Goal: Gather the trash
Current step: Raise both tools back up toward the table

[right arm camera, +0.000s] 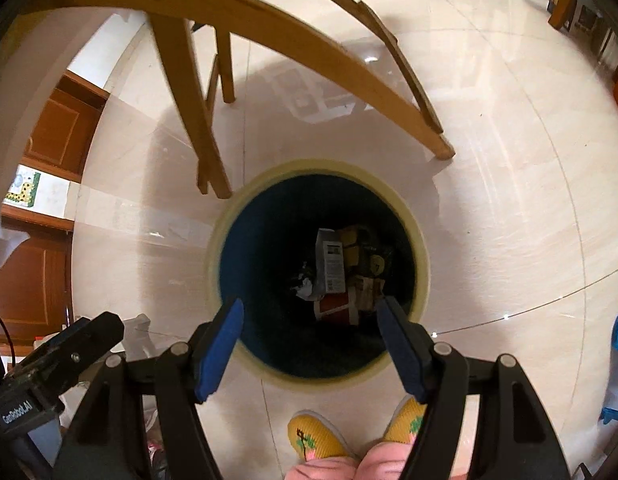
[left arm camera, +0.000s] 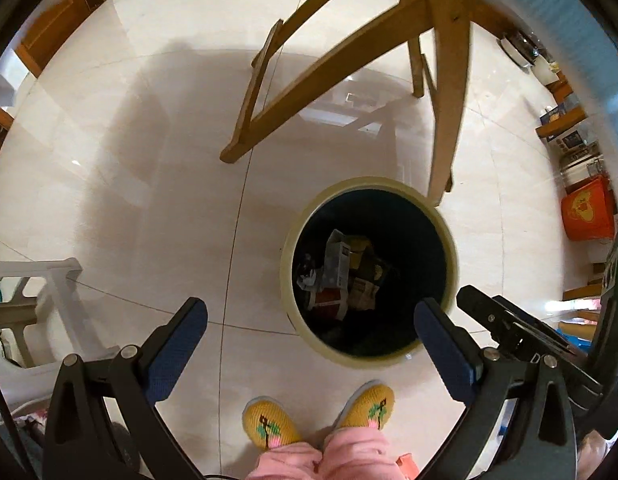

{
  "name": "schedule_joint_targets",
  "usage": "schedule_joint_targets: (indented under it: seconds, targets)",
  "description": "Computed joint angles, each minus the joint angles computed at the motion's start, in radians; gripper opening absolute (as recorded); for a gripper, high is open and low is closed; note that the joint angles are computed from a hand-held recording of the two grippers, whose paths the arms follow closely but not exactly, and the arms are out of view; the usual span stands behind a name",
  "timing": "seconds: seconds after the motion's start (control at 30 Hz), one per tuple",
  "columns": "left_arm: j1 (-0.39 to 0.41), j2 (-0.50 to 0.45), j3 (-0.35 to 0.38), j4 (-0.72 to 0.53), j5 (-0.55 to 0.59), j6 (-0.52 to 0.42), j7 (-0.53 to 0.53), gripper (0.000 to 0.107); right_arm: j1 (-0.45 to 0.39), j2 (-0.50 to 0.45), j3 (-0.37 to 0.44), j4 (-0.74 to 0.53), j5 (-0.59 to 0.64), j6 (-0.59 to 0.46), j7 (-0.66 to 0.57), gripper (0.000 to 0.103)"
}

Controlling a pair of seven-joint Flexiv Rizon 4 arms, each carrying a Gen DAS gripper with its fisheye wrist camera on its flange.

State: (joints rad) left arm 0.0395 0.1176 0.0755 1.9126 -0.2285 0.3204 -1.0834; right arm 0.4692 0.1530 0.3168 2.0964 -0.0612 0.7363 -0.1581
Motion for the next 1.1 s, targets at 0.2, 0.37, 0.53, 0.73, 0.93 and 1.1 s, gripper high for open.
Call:
schedule_joint_targets:
  seconds: [0.2, 0.37, 0.53, 0.73, 0.93, 1.1]
  targets:
    - [0.024, 0.039, 0.014, -0.135, -0.014, -0.183, 0.010, 0.102, 0.020, 0.068, 0.009, -0.125, 0.008, -0.191, -0.012, 0.070]
    - [0.052, 0.037, 0.026, -0.319, -0.061, -0.351, 0.020, 0.102, 0.029, 0.097, 0.017, -0.269, -0.003, -0.349, -0.024, 0.070]
    - [0.090, -0.009, 0.037, -0.547, -0.127, -0.506, 0.040, 0.102, 0.044, 0.074, 0.030, -0.491, -0.060, -0.526, -0.050, 0.070]
    - [0.144, -0.080, 0.041, -0.800, -0.192, -0.642, 0.065, 0.102, 0.077, 0.000, 0.056, -0.755, -0.206, -0.688, -0.087, 0.070]
    - [0.202, -0.176, 0.017, -1.063, -0.243, -0.747, 0.048, 0.102, 0.153, -0.085, 0.074, -0.978, -0.399, -0.823, -0.144, 0.070]
    - [0.238, -0.289, -0.041, -1.324, -0.256, -0.778, 0.007, 0.102, 0.237, -0.155, 0.051, -1.129, -0.548, -0.897, -0.210, 0.070]
